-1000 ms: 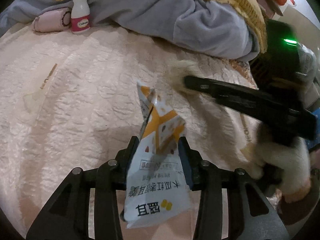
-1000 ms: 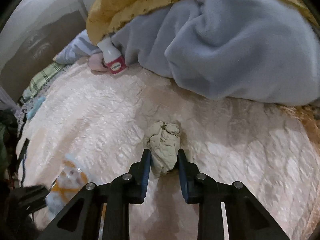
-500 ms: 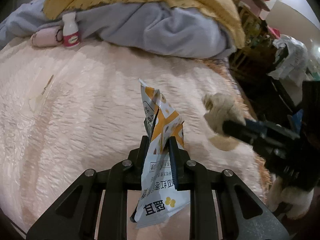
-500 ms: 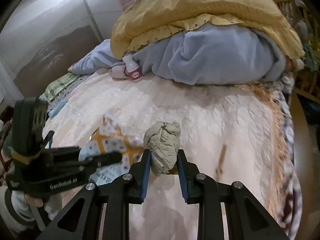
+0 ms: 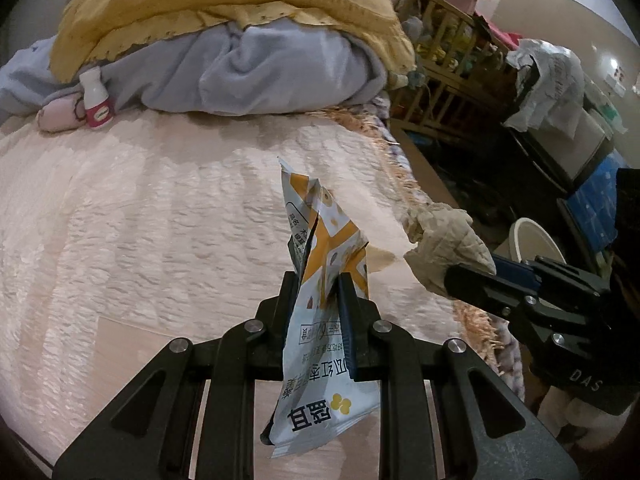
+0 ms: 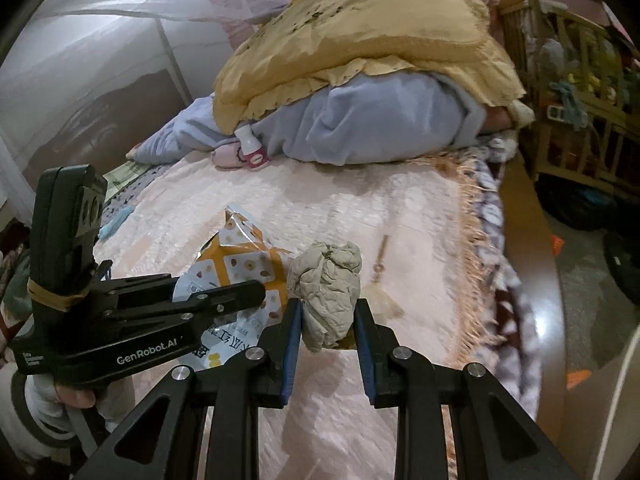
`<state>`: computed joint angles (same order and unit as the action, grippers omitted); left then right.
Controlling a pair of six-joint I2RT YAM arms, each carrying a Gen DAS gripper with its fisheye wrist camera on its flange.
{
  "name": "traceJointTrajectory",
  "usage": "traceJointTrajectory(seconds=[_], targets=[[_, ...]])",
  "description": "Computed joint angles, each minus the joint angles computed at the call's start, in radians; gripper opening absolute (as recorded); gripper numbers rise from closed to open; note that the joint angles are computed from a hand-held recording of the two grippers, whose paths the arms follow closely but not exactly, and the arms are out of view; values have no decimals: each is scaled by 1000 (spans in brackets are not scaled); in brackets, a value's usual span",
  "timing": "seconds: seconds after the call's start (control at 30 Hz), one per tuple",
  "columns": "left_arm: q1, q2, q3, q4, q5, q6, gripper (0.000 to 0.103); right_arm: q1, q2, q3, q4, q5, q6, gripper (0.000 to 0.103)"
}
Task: Collect trash
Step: 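Carry the snack wrapper and beige tissue over the white bucket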
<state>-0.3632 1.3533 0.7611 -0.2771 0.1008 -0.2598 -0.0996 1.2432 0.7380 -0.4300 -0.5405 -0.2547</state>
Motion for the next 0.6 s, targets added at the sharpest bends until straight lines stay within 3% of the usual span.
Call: traceJointTrajectory(seconds=[0.6], targets=[[-246, 61, 98, -1, -109, -75, 17, -371, -110, 15, -232, -130, -250, 25]])
